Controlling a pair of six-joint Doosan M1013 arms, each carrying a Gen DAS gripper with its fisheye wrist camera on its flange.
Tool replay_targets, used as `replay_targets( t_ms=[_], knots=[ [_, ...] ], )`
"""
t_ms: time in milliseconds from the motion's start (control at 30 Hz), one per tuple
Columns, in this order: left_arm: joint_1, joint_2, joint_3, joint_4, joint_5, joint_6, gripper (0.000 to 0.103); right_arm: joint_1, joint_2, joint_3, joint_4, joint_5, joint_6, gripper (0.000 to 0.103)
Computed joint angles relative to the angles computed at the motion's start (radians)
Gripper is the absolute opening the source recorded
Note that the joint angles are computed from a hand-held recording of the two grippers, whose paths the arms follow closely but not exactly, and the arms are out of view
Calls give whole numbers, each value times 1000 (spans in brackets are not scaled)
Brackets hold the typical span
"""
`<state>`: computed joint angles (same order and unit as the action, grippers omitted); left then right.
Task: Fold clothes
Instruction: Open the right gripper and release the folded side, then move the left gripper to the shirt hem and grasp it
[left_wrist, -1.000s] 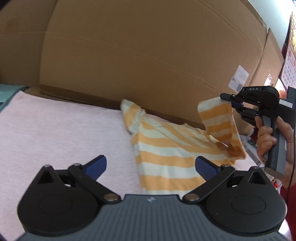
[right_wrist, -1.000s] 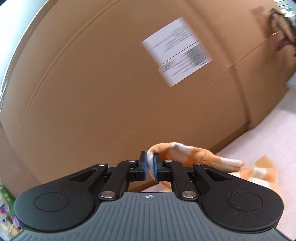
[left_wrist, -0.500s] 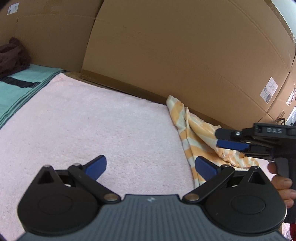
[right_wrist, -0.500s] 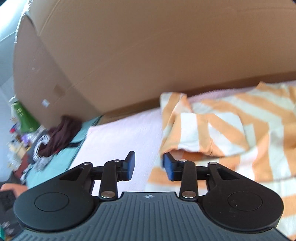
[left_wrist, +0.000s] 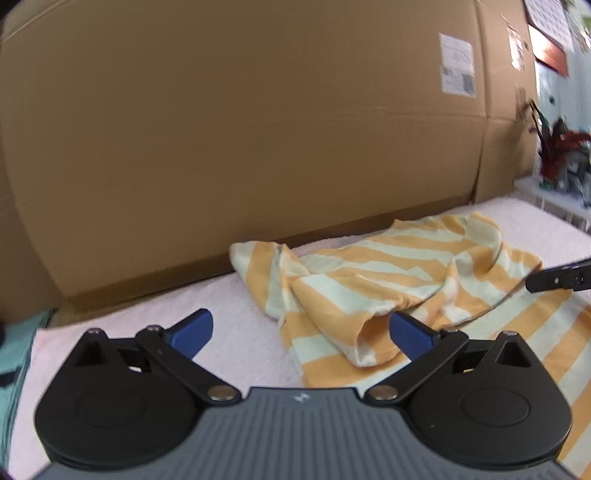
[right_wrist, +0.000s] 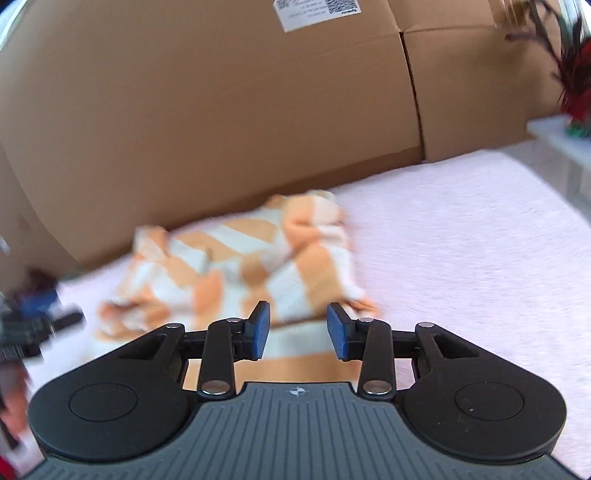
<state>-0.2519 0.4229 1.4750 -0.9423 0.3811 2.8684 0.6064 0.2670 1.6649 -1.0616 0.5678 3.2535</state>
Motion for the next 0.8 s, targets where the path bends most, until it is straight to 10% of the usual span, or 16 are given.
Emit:
replay_targets(
  t_ms=[233,633,800],
  knots=[
    [-30,37,-49,165,40,-52,88,6,6,6,-39,25,-77,49],
    [15,43,-54,-131,174,285,94,-53,-62,146,-463,-167,666,49],
    [16,65,-99,-18,224,194,70,-55,-71,159,-511,-172,729,49]
  ],
)
